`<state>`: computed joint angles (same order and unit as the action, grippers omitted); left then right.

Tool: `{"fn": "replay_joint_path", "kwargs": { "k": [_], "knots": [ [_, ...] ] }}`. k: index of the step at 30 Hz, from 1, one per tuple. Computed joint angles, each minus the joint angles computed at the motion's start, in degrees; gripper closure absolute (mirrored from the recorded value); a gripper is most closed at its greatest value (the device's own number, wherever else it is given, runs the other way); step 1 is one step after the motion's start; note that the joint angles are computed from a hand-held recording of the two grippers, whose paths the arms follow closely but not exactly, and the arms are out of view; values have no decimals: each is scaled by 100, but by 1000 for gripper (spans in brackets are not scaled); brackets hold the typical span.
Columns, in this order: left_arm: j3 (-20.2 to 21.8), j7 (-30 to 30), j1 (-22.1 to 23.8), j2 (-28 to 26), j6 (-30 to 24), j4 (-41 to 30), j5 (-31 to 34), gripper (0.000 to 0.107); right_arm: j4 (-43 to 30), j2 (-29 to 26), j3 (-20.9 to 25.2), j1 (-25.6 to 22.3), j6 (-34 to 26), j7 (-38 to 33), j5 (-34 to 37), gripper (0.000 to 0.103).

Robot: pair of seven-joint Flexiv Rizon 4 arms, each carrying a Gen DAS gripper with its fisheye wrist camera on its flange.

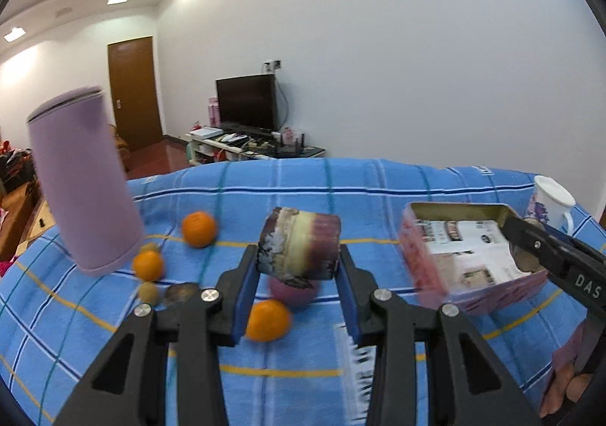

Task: Organize fruits
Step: 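Lower the sugarcane piece into the pink tin and open the right gripper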

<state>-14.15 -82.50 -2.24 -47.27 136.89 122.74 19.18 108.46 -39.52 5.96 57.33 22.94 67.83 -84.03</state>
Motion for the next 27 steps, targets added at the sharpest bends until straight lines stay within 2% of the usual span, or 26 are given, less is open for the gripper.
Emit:
{"fn": "replay_joint_path", "kwargs": {
  "k": [5, 9, 13, 21, 24, 27],
  "knots": [
    [-21, 150, -559, 10, -62, -140, -293, 66, 529, 359, 145, -171, -142, 22, 291, 48],
    [-162, 200, -808, -64, -311, -423, -396, 66, 825, 558, 226, -397, -108, 26, 385, 48],
    [-238, 299, -1169, -208, -654, -792, -636, 66, 1042, 647, 237, -683, 139, 274, 264, 48],
    [-27, 606, -1902, -521, -1149, -1310, -1337, 66, 1166, 599, 199, -1077, 698, 405, 26, 47],
    [-38, 665, -1958, -587, -1323, -1406, -1486, 66, 1128, 514, 175, -1144, 836, 294, 32, 47],
    [-4, 720, -2019, -599, -1438, -1447, -1609, 66, 1182, 498, 126, -1275, 1141, 483, -195, 47]
  ]
}}
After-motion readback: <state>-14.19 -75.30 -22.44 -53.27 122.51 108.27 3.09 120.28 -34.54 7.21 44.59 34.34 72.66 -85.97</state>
